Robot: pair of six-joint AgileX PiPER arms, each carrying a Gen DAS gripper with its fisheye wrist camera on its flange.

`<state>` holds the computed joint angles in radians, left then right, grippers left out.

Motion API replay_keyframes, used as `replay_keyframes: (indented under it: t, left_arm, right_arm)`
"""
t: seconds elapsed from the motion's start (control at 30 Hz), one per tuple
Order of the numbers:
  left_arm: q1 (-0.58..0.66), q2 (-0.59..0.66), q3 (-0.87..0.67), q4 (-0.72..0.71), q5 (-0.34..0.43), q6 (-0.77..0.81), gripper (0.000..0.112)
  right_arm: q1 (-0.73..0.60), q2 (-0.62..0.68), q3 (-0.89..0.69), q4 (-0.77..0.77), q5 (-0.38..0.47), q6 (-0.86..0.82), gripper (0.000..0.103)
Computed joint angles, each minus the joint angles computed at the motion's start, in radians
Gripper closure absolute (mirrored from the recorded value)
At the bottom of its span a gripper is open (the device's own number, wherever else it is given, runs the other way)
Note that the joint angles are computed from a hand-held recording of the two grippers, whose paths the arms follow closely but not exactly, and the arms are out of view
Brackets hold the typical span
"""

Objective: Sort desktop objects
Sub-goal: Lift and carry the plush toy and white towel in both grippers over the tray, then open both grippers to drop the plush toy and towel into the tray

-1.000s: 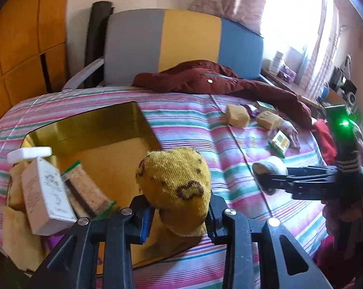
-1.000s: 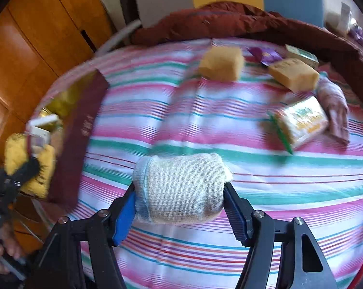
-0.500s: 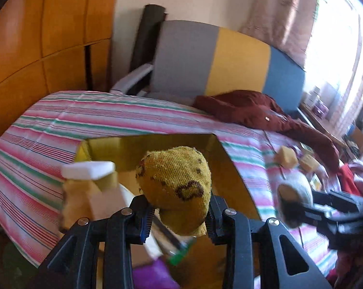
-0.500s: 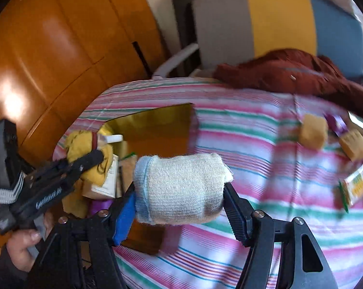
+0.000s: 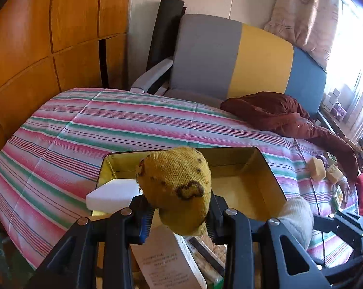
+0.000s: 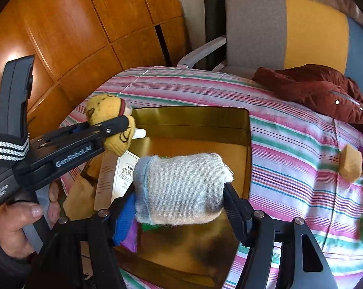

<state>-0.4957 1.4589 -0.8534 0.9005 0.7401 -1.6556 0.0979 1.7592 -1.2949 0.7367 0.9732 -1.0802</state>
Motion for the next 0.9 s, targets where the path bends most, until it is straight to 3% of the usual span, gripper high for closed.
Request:
replay_keyframes:
  t: [0.2,0.3,0.57,0.67,0.9]
  left_arm:
    - [0.084,0.023,-0.014,-0.066,-0.096,0.098,0.073]
    - [0.101,0.037,-0.018,-0.064,-0.101,0.104,0.071]
    - [0.171,0.036,0.000,-0.141,-0.212,0.177,0.057]
    - [0.161,0.005,0.026,-0.096,-0.199,0.101,0.054]
    - [0.156,-0.042,0.039,-0.083,-0.171,0.090,0.049]
  right_arm:
    - [0.051,0.031,-0.015,-0.037,-0.053,0.064,0.035]
    - [0.064,0.053,-0.031,-0.049,-0.068,0.100,0.035]
    - [0.102,0.092,-0.062,-0.090,-0.110,0.166,0.035]
    - [0.114,0.108,-0.076,-0.105,-0.121,0.196,0.034]
    - [0.151,0.137,-0.109,-0.124,-0.147,0.270,0.034]
